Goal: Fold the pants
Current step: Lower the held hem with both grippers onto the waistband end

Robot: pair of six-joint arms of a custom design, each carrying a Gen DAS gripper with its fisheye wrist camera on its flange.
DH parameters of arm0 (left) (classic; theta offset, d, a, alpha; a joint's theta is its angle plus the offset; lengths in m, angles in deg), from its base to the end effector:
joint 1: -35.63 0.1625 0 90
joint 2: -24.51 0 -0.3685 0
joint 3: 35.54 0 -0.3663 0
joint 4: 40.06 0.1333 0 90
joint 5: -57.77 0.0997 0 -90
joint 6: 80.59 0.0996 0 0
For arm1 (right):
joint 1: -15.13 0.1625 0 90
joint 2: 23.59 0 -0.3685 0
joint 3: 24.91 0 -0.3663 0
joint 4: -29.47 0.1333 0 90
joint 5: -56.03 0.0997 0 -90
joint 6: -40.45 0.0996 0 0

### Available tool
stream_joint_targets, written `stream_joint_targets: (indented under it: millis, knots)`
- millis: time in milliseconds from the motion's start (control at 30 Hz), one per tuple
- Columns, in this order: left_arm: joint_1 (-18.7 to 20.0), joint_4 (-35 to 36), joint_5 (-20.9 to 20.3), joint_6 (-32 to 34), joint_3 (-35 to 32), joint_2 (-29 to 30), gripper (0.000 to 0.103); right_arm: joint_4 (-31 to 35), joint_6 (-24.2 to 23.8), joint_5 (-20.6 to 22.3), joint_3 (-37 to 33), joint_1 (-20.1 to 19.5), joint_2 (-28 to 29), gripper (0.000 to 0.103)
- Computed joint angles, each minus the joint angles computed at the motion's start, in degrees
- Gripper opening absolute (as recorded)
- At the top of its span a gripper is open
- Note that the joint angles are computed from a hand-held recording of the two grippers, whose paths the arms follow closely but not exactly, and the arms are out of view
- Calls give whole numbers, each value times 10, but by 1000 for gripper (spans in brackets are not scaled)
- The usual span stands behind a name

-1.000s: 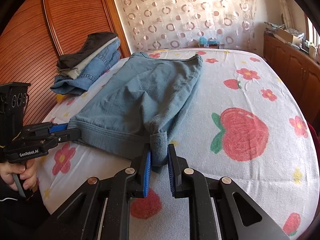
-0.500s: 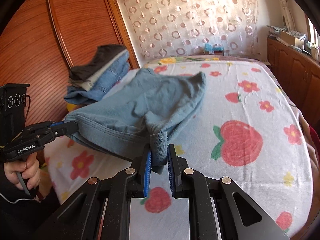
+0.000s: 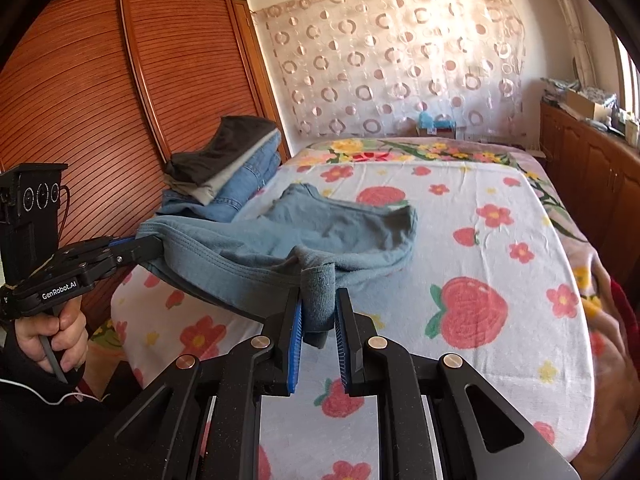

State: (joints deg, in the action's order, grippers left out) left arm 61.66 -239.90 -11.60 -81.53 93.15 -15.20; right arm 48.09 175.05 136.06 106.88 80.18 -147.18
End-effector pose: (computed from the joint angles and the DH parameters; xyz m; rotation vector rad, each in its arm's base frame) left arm -0.3002 -0.3340 -0.0199 1.4534 2.5589 -0.7441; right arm 0.0516 -0.2460 0.2840 0.5348 -2.2633 1.2841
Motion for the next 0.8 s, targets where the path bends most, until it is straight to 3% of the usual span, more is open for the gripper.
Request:
stream_joint_targets:
  millis: [300, 500, 800]
  knots:
    - [-10, -14, 2, 10, 8, -13, 12, 17, -23, -26, 13, -15, -39, 15]
    - [-20, -23, 6, 11, 16, -25, 12, 29, -45, -75, 25, -55, -64, 15]
    - [-36, -25, -1, 19, 30, -50, 12, 53, -73, -114, 37, -80, -108, 15]
